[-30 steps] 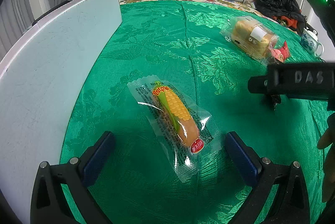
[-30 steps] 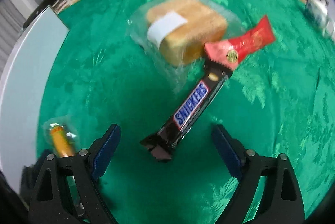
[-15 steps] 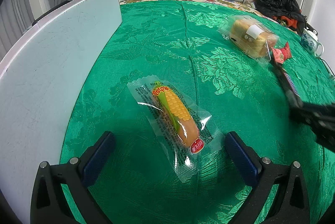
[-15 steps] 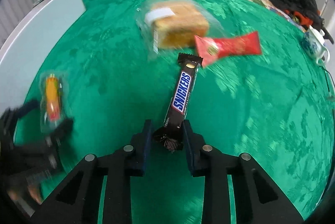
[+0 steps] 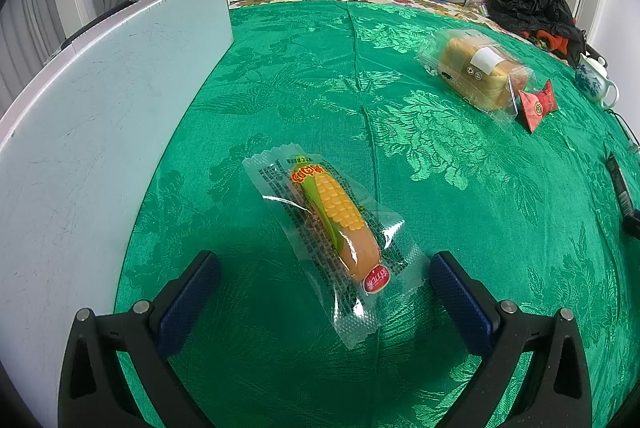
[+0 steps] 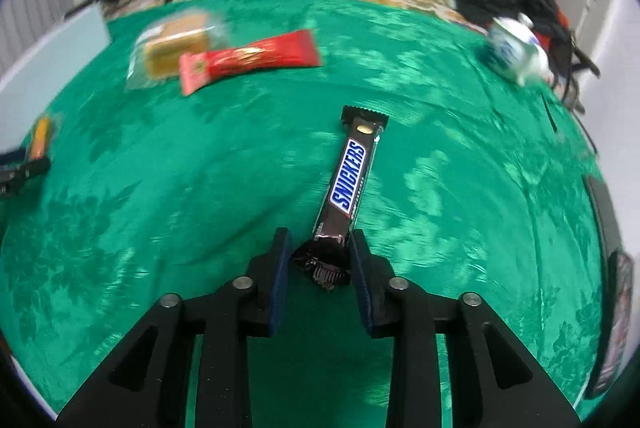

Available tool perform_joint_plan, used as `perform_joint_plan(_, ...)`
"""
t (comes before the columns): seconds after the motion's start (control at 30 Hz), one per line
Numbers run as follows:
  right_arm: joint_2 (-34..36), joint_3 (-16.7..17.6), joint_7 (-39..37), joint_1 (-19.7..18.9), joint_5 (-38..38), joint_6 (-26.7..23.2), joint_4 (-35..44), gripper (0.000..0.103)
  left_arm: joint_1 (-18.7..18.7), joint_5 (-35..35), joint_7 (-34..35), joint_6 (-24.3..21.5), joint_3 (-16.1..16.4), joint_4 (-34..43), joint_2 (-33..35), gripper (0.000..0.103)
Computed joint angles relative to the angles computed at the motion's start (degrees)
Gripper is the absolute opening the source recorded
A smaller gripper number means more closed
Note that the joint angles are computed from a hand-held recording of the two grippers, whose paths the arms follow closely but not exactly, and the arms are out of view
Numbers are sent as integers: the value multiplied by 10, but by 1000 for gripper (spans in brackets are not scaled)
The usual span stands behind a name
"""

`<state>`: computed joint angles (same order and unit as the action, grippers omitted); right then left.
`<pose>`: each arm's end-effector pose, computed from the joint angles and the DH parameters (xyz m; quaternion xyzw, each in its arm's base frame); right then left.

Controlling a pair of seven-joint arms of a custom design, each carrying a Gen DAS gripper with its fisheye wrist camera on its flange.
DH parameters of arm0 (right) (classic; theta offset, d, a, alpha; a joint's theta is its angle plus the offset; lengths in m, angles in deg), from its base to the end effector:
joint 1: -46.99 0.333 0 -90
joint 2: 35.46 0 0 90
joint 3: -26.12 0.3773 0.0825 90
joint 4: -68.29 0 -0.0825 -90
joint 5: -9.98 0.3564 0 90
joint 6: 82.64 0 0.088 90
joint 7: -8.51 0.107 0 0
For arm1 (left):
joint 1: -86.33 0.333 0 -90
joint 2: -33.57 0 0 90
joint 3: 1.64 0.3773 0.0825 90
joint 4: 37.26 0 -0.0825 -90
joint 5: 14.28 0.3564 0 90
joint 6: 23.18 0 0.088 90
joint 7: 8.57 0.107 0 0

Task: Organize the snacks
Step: 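Set the Snickers bar down on the bedspread and open the right tool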

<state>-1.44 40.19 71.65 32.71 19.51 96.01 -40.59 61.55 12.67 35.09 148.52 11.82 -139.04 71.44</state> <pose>0.6919 -0.0456 0.3367 -0.7377 0.5944 -0.2180 0.2343 0.6870 -0.2039 0.3181 -0.6973 0.6480 -0.2084 0.2246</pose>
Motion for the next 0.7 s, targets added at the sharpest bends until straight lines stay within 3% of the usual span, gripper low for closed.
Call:
perform_joint_plan(0.07,4,12,5,-14,10,11,-1,68,0,0,0,0,0,0,0,103)
perform_joint_plan(0.17,6,13,23,-17,11,35,-10,76,-1,-1,1,0,1,0,0,103)
perform_joint_plan(0.27,7,-17,52,11,2,31,-6,84,-1,-2,1,1,1,-1,0,103)
perform_joint_plan(0.4,8,-31,73,20,-9,27,-1,86,-1,-2,2,0,1,0,0,103)
perform_joint_plan(0.7,10,-25,86,10,-27,27,0,87,-1,-3,2,1,2,-1,0,103)
